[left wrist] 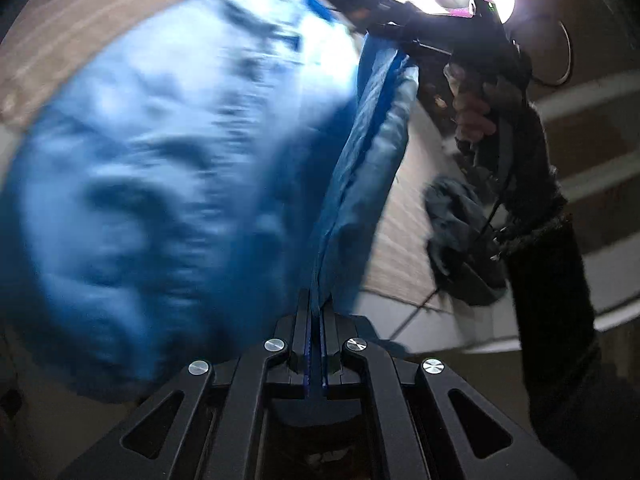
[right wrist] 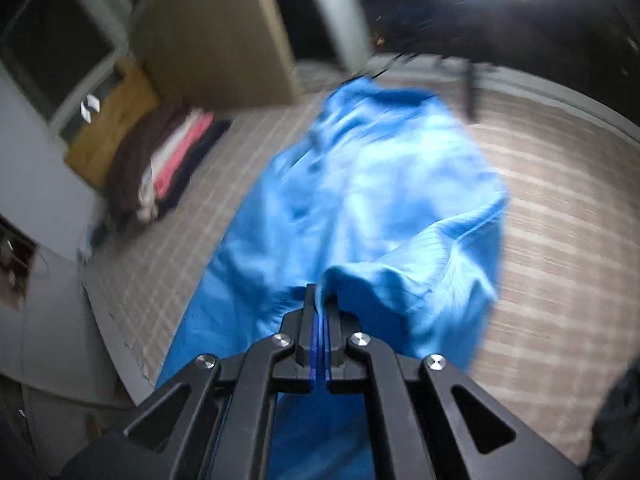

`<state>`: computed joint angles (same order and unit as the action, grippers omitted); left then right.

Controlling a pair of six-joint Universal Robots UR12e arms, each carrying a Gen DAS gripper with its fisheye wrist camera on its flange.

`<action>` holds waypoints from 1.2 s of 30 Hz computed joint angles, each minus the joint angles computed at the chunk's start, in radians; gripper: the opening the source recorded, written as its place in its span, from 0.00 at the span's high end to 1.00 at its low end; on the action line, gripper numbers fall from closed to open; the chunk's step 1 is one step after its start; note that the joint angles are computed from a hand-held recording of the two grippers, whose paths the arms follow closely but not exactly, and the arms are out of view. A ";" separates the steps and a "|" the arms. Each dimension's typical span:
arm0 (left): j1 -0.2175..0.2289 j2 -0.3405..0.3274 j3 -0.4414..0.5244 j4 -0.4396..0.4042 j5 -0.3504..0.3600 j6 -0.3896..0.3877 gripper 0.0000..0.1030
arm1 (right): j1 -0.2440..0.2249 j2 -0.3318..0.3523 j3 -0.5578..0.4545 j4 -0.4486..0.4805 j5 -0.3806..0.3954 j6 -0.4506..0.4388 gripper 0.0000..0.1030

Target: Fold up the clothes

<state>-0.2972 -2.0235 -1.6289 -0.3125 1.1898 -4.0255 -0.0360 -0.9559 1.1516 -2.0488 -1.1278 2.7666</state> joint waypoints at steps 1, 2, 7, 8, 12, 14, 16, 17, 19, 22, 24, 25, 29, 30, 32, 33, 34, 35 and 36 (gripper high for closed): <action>0.007 -0.002 -0.008 -0.007 -0.004 -0.018 0.98 | 0.022 0.017 -0.022 0.028 -0.037 -0.014 0.98; 0.014 -0.004 -0.014 -0.013 -0.009 -0.034 0.98 | 0.045 0.036 -0.046 0.056 -0.073 -0.027 0.98; 0.020 -0.014 -0.010 -0.049 -0.015 0.014 0.98 | 0.022 -0.055 0.082 0.009 0.015 -0.053 0.81; 0.019 -0.013 -0.005 -0.061 -0.010 0.035 0.98 | -0.006 -0.112 0.163 -0.026 0.064 -0.076 0.67; 0.013 -0.013 0.017 -0.104 0.004 0.107 0.98 | -0.094 -0.318 0.442 -0.067 0.127 -0.194 0.56; 0.013 -0.011 0.024 -0.127 0.004 0.136 0.98 | -0.134 -0.403 0.555 -0.016 0.117 -0.264 0.56; 0.023 -0.003 0.016 -0.146 0.001 0.175 0.98 | -0.162 -0.480 0.664 0.007 0.113 -0.315 0.56; 0.024 -0.001 0.015 -0.152 0.001 0.179 0.98 | -0.166 -0.499 0.691 0.012 0.120 -0.332 0.55; 0.026 0.003 0.014 -0.165 -0.001 0.190 0.98 | -0.166 -0.536 0.747 -0.002 0.134 -0.401 0.47; 0.020 0.005 0.019 -0.179 0.020 0.216 0.98 | -0.143 -0.539 0.794 -0.123 0.115 -0.426 0.42; 0.009 -0.001 0.033 -0.183 0.042 0.225 0.98 | -0.130 -0.527 0.802 -0.159 0.111 -0.427 0.42; 0.007 0.000 0.033 -0.184 0.048 0.231 0.98 | -0.126 -0.519 0.799 -0.148 0.117 -0.429 0.45; 0.007 0.006 0.031 -0.187 0.062 0.241 0.98 | -0.101 -0.562 0.839 -0.200 0.050 -0.406 0.91; 0.006 0.002 0.037 -0.191 0.066 0.248 0.98 | -0.100 -0.595 0.860 -0.208 0.055 -0.410 0.91; 0.007 -0.003 0.043 -0.192 0.072 0.263 0.98 | -0.099 -0.655 0.883 -0.100 0.129 -0.479 0.88; 0.008 -0.005 0.046 -0.193 0.075 0.271 0.98 | -0.092 -0.678 0.889 -0.029 0.160 -0.523 0.88; 0.008 -0.006 0.049 -0.193 0.087 0.275 0.98 | -0.071 -0.687 0.890 0.040 0.160 -0.567 0.88; 0.010 -0.007 0.049 -0.193 0.088 0.277 0.98 | -0.051 -0.694 0.889 0.102 0.157 -0.605 0.88; 0.014 -0.007 0.048 -0.193 0.079 0.278 0.98 | -0.042 -0.697 0.889 0.134 0.149 -0.620 0.88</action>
